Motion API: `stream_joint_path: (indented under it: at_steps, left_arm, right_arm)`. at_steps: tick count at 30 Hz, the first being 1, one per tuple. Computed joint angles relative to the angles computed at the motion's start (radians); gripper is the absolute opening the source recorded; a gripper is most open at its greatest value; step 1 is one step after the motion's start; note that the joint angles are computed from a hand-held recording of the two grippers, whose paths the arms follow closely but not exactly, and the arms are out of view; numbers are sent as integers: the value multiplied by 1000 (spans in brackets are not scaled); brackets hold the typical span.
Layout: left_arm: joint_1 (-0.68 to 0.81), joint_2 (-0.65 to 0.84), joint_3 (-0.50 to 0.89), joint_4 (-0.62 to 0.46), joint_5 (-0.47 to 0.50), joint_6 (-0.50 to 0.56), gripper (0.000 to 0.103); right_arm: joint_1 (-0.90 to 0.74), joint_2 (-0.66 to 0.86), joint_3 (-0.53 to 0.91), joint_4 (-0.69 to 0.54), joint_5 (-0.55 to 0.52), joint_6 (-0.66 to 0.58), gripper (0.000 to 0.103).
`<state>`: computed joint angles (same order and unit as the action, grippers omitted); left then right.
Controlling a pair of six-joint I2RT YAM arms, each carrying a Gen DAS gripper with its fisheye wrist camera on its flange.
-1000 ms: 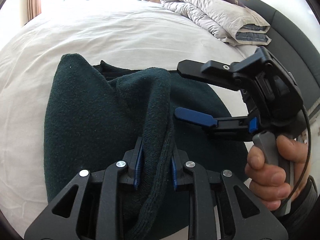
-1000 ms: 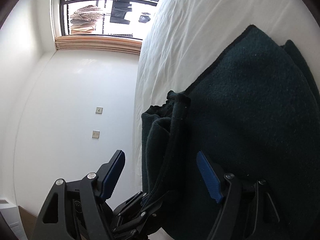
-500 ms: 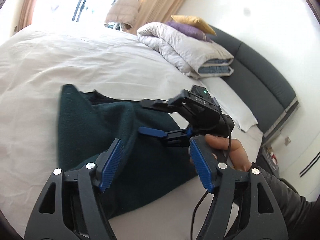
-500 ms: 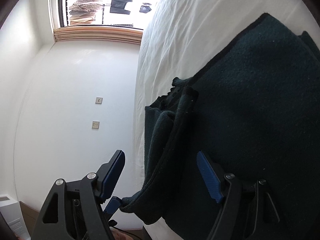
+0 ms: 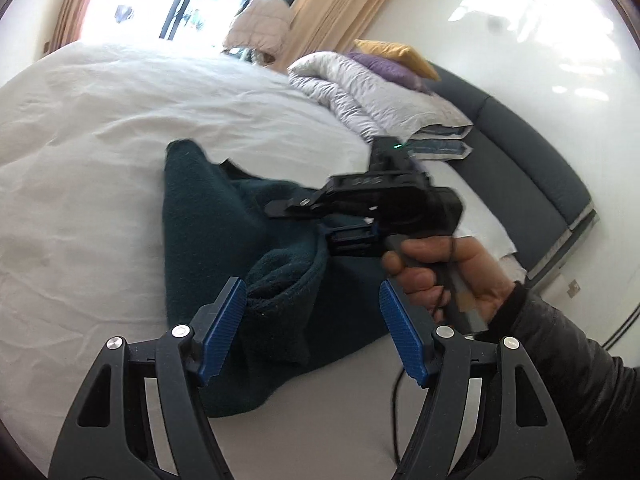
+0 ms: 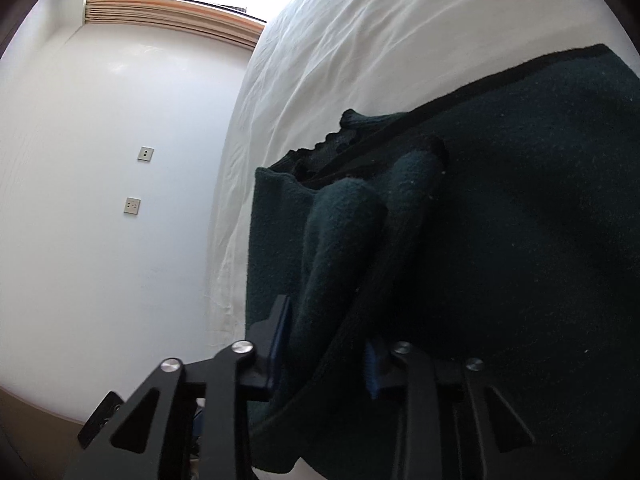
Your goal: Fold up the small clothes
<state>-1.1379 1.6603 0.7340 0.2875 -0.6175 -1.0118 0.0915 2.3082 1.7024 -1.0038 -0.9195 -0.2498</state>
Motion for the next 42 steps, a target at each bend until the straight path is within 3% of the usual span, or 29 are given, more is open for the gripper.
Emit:
stream_joint_path:
  at_steps: [2, 5, 10, 17, 33, 42]
  left_arm:
    - [-67, -28, -6, 44, -122, 75, 68]
    - [-88, -19, 64, -119, -202, 44, 87]
    - [-52, 64, 56, -66, -84, -13, 87]
    - [-1, 209, 135, 5, 2, 53, 87]
    - [96, 333, 365, -137, 93, 182, 87]
    - [135, 399, 405, -127, 149, 192, 87]
  right_arm:
    - [-12, -3, -14, 22, 16, 2, 15]
    - [-15, -19, -38, 53, 22, 7, 13]
    - [-32, -52, -74, 90, 16, -4, 12]
    - [-98, -31, -39, 74, 15, -35, 12]
    - [-186, 44, 88, 40, 69, -86, 12]
    - [-207, 96, 131, 47, 56, -67, 12]
